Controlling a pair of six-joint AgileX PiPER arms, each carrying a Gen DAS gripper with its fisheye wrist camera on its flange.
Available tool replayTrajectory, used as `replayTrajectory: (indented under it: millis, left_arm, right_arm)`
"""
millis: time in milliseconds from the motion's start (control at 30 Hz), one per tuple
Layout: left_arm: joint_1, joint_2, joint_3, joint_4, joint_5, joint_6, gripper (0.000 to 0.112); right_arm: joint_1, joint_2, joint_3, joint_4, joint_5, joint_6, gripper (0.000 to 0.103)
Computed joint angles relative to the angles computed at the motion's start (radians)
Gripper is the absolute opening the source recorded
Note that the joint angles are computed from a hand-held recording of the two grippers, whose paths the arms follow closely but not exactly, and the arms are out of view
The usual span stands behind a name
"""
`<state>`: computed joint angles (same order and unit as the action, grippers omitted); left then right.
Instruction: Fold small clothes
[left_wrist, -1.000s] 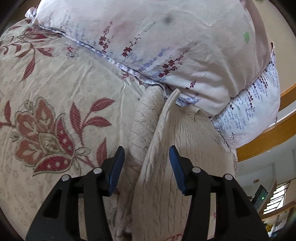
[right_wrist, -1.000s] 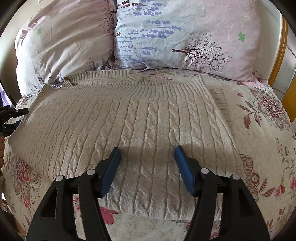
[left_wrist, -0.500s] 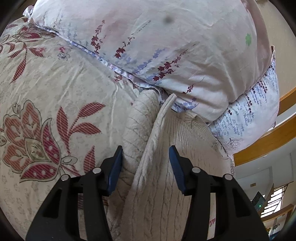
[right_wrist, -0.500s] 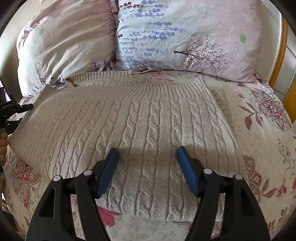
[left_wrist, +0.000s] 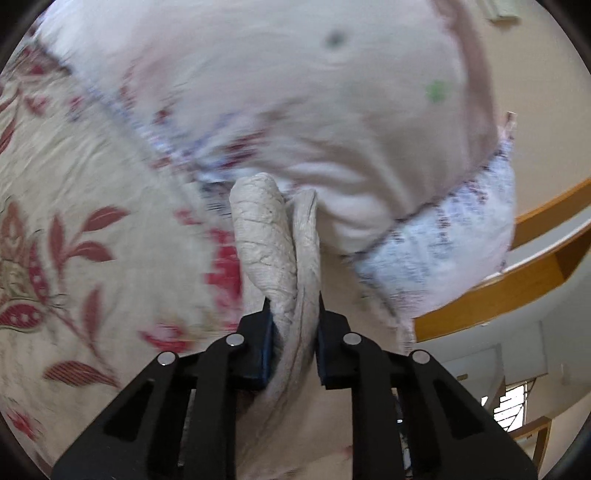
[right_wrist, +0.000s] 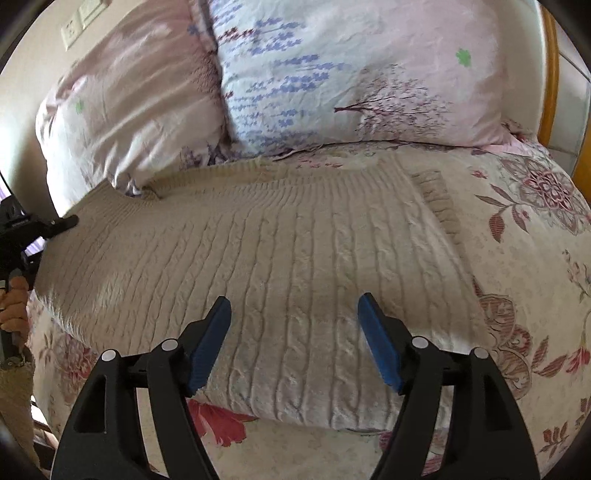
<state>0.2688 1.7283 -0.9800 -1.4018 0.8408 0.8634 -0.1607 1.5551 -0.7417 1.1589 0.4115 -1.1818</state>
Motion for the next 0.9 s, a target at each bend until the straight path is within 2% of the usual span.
replayTrajectory:
  millis: [133,367,533,600,667,733,767,833,867,900]
  left_arm:
    - [-0.070,-0.025,-0.034,-0.041,0.009,-0.023,0.016]
    - [-0.253,-0.032,-0.090,-0.135,-0.034,-0.055,0.015]
    - [-0.477,0.048,-0.197,-0.168,-0.142,-0.096,0.015]
    - [-0.566,0.121,-0.254,-0.161,-0.170,-0.134,0.015]
    - [-0.631,0.207,-0.352,-0.057,-0.183,-0.241,0.016]
    - [-0.671,0.289,-0.449,0.082,-0.150,-0.378,0.020]
    - [-0.675,0.310,-0.464,0.091,-0.118,-0.386,0.022]
    - [-0.657,0.292,-0.431,0.014,-0.053,-0.284,0.023]
    - [-0.641,0.262,-0.398,-0.013,-0.024,-0.230,0.032]
    - [-0.621,0.219,-0.357,-0.029,-0.010,-0.188,0.051]
  right_arm:
    - [-0.068,-0.023,0.020,0.080,0.053,-0.091,0.073]
    - [-0.202,-0.074,0.041,0.161,0.152,-0.193,0.073]
    - [-0.320,-0.074,0.040,0.186,0.220,-0.223,0.073]
    - [-0.376,-0.058,0.033,0.187,0.247,-0.218,0.073]
    - [-0.419,-0.042,0.026,0.178,0.270,-0.201,0.073]
    - [-0.457,-0.026,0.012,0.155,0.308,-0.172,0.073]
    - [-0.484,-0.015,-0.003,0.137,0.347,-0.156,0.073]
    - [-0.516,-0.005,-0.027,0.113,0.411,-0.148,0.073]
    - [-0.524,0.004,-0.047,0.099,0.449,-0.141,0.073]
    - [-0.527,0.015,-0.068,0.086,0.480,-0.126,0.073]
